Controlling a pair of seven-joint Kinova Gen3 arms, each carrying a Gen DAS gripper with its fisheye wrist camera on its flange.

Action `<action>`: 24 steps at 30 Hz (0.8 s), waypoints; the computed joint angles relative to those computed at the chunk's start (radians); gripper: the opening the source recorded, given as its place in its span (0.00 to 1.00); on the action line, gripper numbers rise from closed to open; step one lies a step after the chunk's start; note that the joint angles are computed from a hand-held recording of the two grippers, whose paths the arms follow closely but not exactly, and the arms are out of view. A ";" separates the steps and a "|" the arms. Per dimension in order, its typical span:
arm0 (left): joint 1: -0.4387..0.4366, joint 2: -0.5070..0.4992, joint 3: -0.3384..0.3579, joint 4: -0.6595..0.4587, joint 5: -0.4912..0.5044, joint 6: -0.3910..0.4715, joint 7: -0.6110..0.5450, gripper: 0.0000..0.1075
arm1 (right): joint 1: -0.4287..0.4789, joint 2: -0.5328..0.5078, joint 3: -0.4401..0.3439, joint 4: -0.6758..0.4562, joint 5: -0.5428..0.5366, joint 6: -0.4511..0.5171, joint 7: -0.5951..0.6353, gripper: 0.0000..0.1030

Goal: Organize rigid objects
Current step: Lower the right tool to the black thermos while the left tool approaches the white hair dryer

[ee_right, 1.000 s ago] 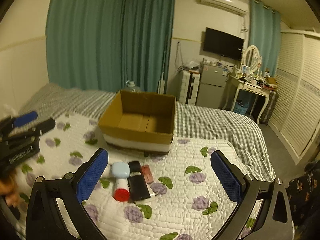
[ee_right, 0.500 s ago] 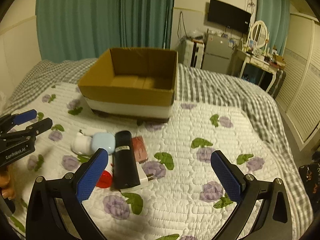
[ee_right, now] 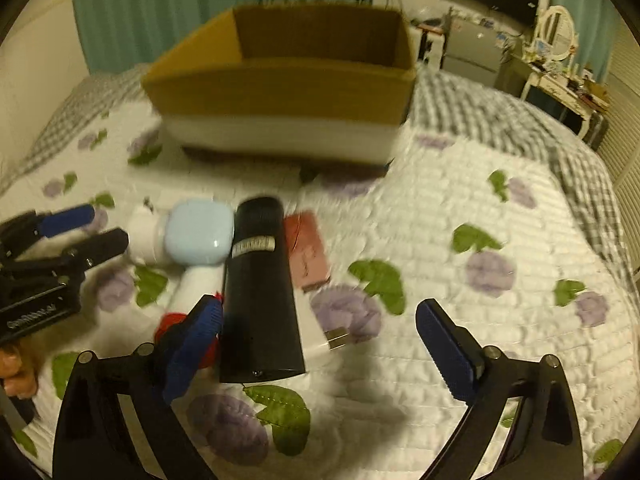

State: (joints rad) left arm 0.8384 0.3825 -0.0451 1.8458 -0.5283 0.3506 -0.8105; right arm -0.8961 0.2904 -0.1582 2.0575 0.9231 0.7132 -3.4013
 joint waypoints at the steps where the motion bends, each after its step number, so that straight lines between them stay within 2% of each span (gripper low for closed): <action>1: -0.005 0.011 0.012 -0.013 0.002 0.019 -0.016 0.62 | 0.010 0.007 0.001 0.002 0.000 -0.022 0.003 0.95; 5: -0.028 0.043 0.053 -0.048 0.012 0.048 -0.079 0.62 | 0.022 0.025 0.017 -0.002 0.012 -0.061 0.020 0.94; 7: -0.053 0.053 0.077 -0.060 0.041 0.044 -0.119 0.62 | 0.024 0.030 0.035 -0.010 -0.003 -0.086 0.061 0.88; 9: -0.084 0.066 0.107 -0.079 0.084 0.053 -0.173 0.62 | 0.034 0.032 0.058 -0.008 -0.016 -0.149 0.095 0.74; 11: -0.107 0.083 0.131 -0.103 0.124 0.075 -0.229 0.62 | 0.085 0.029 0.036 0.010 0.004 -0.230 0.077 0.58; 12: -0.097 0.090 0.124 -0.116 0.131 0.092 -0.241 0.62 | 0.086 0.026 0.049 0.022 0.012 -0.268 0.063 0.55; 13: -0.092 0.097 0.120 -0.130 0.136 0.112 -0.254 0.62 | 0.068 0.023 0.075 0.033 0.016 -0.291 0.050 0.53; 15: -0.108 0.098 0.132 -0.141 0.159 0.125 -0.295 0.62 | 0.029 0.013 0.111 0.047 0.032 -0.296 0.031 0.36; 17: -0.133 0.089 0.146 -0.136 0.181 0.112 -0.343 0.62 | 0.000 -0.006 0.124 0.065 0.063 -0.265 -0.022 0.36; 20: -0.110 0.083 0.117 -0.142 0.159 0.106 -0.415 0.62 | 0.010 -0.034 0.103 0.099 0.081 -0.225 -0.080 0.36; 22: -0.123 0.098 0.148 -0.164 0.118 0.124 -0.496 0.62 | 0.031 -0.051 0.088 0.127 0.095 -0.228 -0.121 0.36; 24: -0.117 0.128 0.151 -0.191 0.105 0.124 -0.559 0.68 | 0.052 -0.068 0.082 0.157 0.115 -0.255 -0.165 0.36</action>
State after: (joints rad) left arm 0.7216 0.5104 0.1059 1.6549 -0.4236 0.4749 -1.3698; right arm -0.8442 0.2222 -0.0758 2.2144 1.0379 0.4582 -3.5663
